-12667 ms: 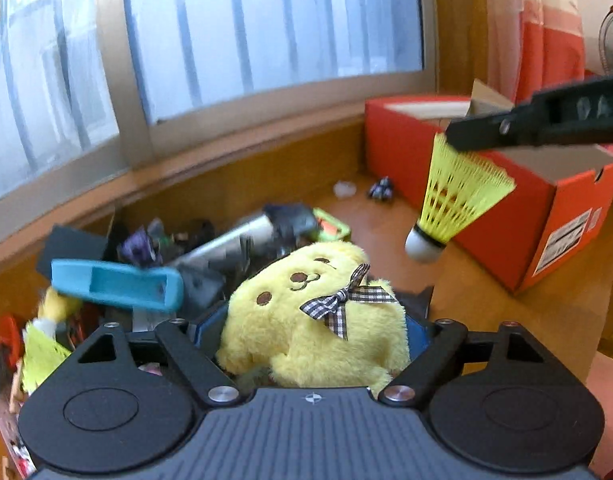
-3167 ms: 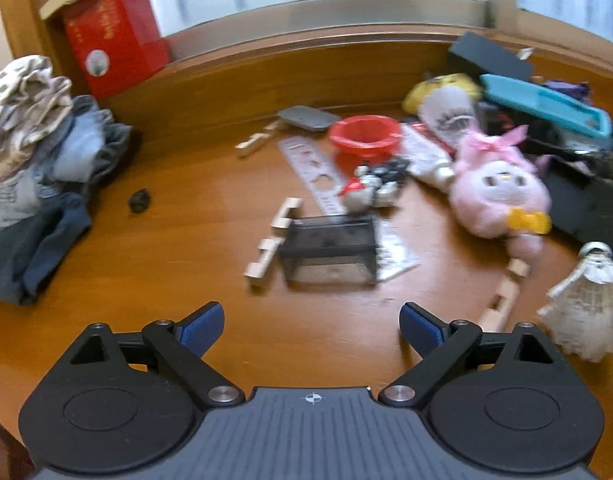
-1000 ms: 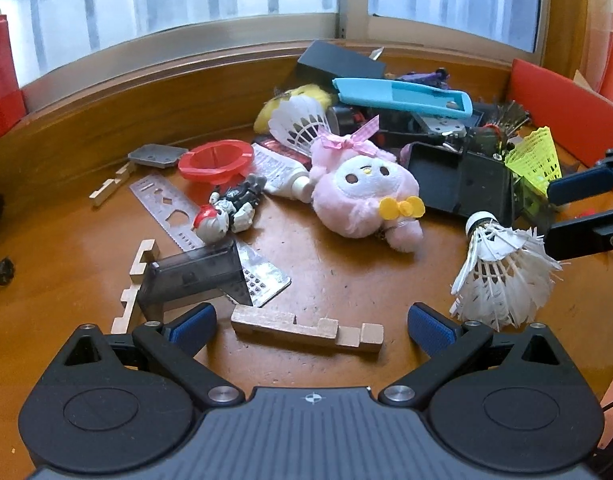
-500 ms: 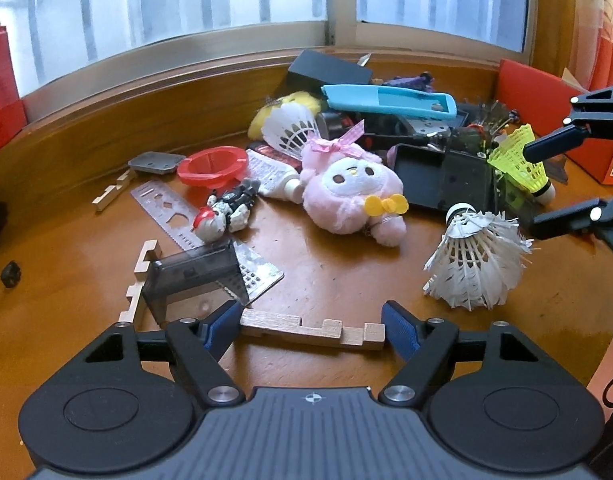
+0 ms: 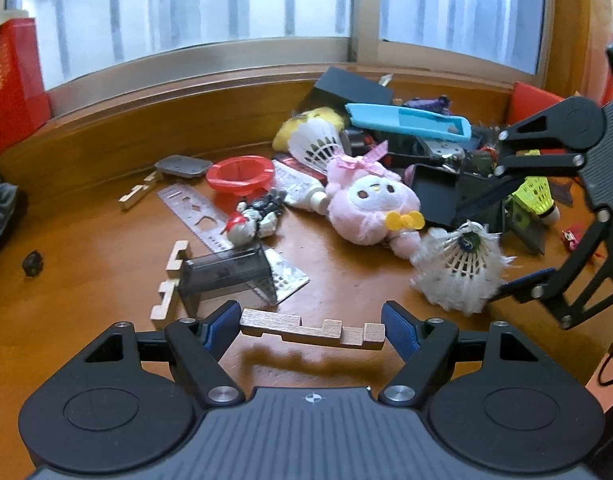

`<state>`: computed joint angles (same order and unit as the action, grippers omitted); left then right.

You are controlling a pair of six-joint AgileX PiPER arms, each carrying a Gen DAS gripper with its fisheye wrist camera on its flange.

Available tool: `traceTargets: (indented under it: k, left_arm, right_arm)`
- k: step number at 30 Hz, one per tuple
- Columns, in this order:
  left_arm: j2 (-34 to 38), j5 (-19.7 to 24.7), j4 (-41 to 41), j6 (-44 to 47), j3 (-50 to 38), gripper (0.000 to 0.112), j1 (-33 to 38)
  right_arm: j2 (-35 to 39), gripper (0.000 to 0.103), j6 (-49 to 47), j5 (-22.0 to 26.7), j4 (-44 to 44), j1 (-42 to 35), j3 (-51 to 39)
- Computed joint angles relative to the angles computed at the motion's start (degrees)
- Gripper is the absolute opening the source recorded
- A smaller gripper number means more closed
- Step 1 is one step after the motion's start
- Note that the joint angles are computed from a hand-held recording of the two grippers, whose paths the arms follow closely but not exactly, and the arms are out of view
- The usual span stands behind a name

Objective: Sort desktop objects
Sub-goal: 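Grasp the white feather shuttlecock with the right tool while the left tool holds the wooden block, then carry the shuttlecock and wooden block toward the red box with both tools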

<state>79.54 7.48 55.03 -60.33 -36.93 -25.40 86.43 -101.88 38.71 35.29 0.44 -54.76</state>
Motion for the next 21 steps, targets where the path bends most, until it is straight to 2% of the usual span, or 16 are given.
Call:
traceTargets:
  k: [5, 9, 13, 21]
  left_arm:
    - [-0.3, 2.6, -6.3, 4.6, -0.7, 0.077, 0.8]
    - [-0.2, 3.8, -12.7, 10.4, -1.4, 0.077, 2.0]
    - [-0.3, 4.0, -14.1, 11.9, -1.6, 0.077, 3.0]
    - [-0.8, 4.2, -15.5, 13.2, -2.2, 0.077, 3.3]
  right_arm:
    - [4.1, 0.057, 10.5, 4.7, -0.7, 1.7, -5.1]
    - [6.2, 0.036, 18.1, 6.9, 1.1, 1.4, -7.1]
    - [5.3, 0.033, 19.5, 4.6, 6.1, 0.1, -4.1]
    - [-0.5, 0.032, 20.4, 4.8, 19.2, -5.8, 3.5]
